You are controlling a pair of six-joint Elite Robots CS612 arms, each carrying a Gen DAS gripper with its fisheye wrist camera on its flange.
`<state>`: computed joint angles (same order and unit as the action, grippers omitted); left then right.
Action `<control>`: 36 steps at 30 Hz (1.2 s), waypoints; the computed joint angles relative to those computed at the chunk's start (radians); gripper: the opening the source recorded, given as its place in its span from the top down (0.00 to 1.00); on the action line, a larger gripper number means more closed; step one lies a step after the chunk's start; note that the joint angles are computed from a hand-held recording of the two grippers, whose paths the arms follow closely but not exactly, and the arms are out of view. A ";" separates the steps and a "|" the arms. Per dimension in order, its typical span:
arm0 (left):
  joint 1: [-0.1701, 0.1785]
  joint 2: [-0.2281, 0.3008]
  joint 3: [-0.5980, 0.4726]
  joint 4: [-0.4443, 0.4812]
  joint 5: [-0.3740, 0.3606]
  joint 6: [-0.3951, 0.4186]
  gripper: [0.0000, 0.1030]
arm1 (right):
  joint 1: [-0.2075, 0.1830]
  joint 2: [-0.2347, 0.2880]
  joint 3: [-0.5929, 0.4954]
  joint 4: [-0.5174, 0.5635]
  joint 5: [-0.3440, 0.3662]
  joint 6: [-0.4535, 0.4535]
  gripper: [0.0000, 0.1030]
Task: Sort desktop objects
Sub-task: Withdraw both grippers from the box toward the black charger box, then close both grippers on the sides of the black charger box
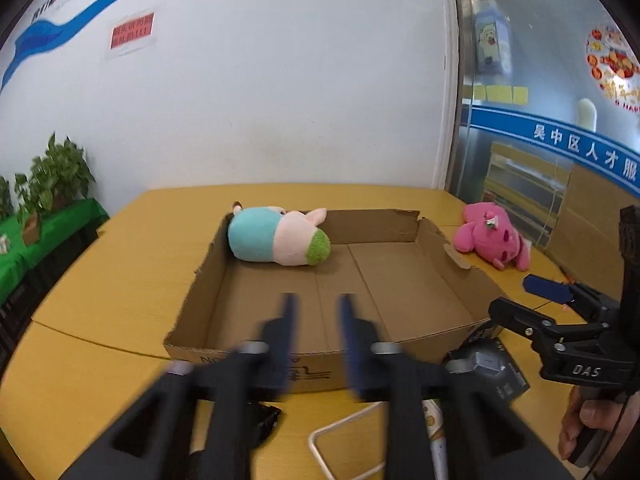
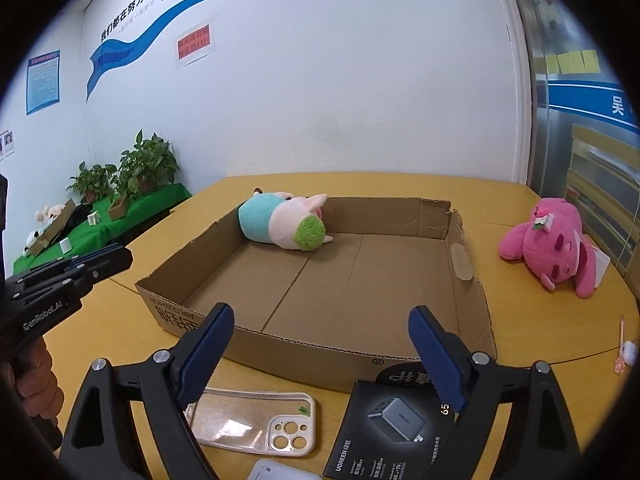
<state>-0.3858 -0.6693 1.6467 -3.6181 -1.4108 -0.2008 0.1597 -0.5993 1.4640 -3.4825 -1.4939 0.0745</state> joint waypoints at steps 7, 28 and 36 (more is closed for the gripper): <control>0.002 0.000 0.013 -0.048 -0.019 0.003 0.05 | -0.010 0.000 0.016 0.010 0.044 0.010 0.13; 0.024 0.007 0.023 0.284 -0.308 0.027 0.06 | -0.058 -0.027 0.140 0.183 0.116 0.078 0.13; 0.045 0.039 -0.026 0.302 -0.422 -0.045 0.06 | -0.079 -0.003 0.096 0.209 0.156 0.089 0.12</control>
